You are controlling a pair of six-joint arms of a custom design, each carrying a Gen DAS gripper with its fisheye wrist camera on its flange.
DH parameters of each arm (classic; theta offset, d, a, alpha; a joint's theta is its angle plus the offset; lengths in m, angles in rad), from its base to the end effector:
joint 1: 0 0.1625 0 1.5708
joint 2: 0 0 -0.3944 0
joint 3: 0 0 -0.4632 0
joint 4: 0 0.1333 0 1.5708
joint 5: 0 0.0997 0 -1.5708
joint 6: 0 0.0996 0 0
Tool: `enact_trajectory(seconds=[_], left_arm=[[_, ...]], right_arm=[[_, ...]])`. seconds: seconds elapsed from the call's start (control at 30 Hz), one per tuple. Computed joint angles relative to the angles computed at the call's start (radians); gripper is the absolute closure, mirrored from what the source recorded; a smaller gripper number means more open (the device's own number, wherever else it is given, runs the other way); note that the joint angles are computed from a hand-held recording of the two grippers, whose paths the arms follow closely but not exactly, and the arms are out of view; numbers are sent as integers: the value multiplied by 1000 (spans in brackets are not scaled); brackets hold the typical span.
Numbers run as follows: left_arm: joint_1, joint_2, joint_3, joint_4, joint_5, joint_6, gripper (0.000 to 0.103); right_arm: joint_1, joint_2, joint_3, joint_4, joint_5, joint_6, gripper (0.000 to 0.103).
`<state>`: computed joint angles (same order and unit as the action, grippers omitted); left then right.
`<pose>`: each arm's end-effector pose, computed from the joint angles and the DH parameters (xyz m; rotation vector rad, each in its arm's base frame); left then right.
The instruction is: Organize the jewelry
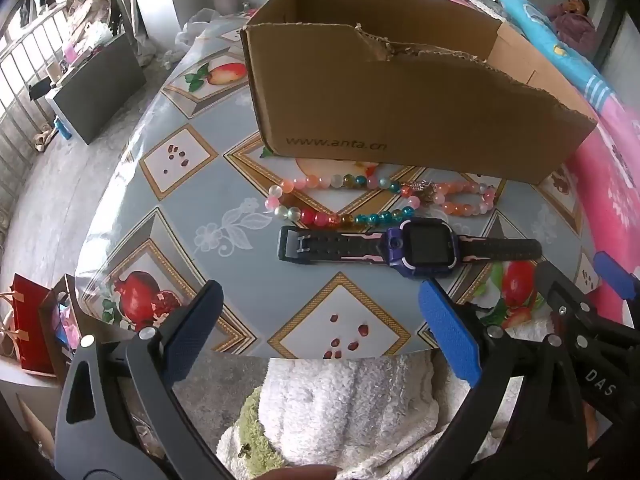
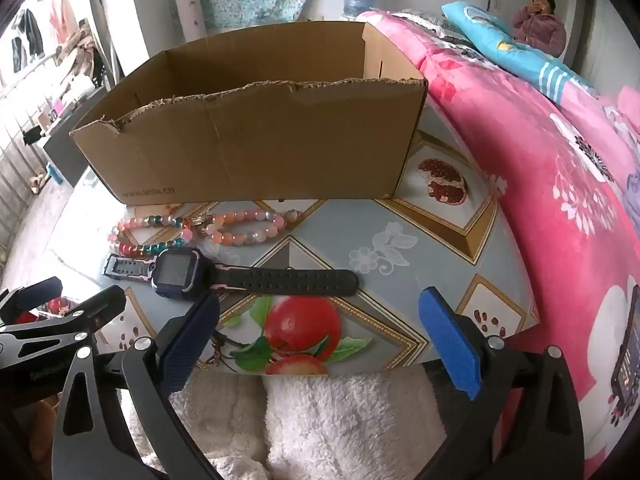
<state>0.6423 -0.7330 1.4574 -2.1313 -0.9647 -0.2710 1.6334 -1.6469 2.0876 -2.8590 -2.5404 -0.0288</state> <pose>-0.4667 -0.5865 0.0224 0.8812 2.3812 -0.2759 0.0822 -0.4930 0.3956 -0.3877 -2.0427 0.9303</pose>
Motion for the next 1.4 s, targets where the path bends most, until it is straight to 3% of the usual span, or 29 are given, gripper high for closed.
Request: enact_trajectory(seconds=[1.4], left_arm=[[4,3,2,-2,-6,-5,8]], right_arm=[[9,6,-6,0,-23,-3,6]])
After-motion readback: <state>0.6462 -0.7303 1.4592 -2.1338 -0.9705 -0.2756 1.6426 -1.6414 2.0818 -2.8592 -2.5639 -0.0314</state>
